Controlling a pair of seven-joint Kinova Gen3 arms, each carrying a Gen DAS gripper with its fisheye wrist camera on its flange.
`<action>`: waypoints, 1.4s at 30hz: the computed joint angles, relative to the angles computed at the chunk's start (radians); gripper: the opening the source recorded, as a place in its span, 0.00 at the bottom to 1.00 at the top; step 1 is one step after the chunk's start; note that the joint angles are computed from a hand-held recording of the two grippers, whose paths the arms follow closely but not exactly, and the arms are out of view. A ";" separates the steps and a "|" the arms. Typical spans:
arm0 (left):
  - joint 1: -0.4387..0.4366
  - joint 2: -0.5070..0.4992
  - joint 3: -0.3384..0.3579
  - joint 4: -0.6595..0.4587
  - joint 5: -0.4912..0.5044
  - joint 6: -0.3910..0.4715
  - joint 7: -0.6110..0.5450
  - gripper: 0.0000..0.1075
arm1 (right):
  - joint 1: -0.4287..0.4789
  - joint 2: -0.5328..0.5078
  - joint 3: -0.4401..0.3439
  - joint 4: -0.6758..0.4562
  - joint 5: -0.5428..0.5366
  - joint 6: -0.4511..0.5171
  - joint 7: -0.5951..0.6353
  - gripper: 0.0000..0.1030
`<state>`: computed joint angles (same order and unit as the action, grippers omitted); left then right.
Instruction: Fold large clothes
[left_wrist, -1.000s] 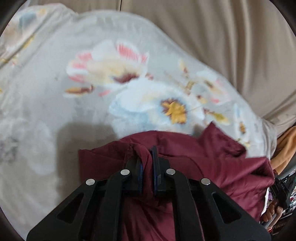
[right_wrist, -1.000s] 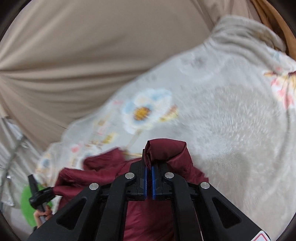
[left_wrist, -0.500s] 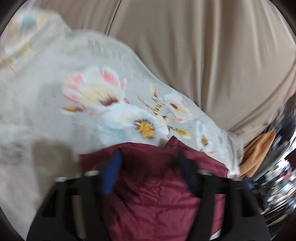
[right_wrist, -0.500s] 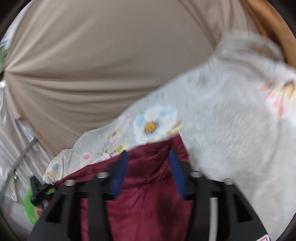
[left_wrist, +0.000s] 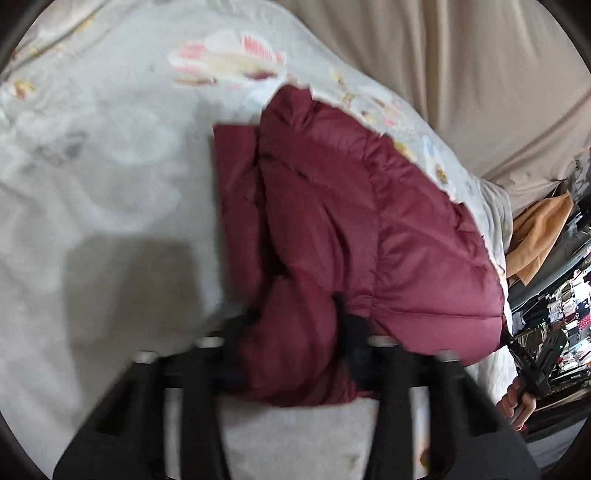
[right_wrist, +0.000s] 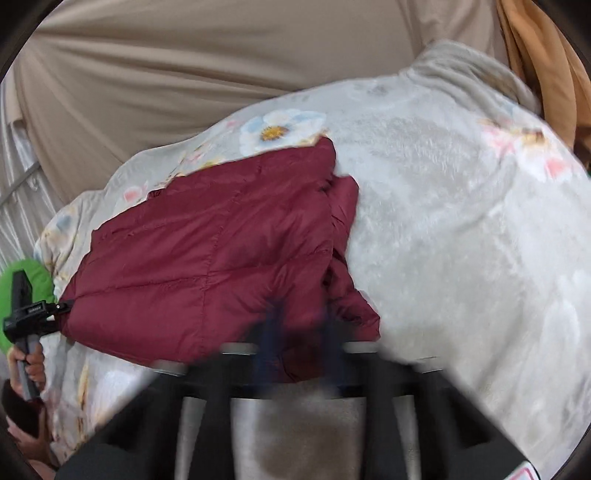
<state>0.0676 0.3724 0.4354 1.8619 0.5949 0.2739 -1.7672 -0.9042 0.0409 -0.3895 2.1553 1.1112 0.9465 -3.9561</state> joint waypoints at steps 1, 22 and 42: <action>-0.023 -0.016 0.015 0.006 0.019 0.010 -0.018 0.16 | -0.012 -0.011 -0.004 0.002 0.005 0.018 -0.013 0.06; 0.584 -0.185 -0.575 -0.086 -0.154 0.042 0.170 0.38 | -0.031 -0.089 -0.051 -0.096 -0.025 0.150 0.102 0.15; 0.826 0.304 -0.833 -0.576 -0.531 0.166 0.566 0.53 | 0.108 0.211 0.287 -0.309 0.009 -0.245 0.361 0.00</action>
<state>0.8931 0.6768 -0.3974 1.2858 0.0642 0.4397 -1.2009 -0.7962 0.2515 -0.1028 1.8467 1.1206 0.7015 -3.5951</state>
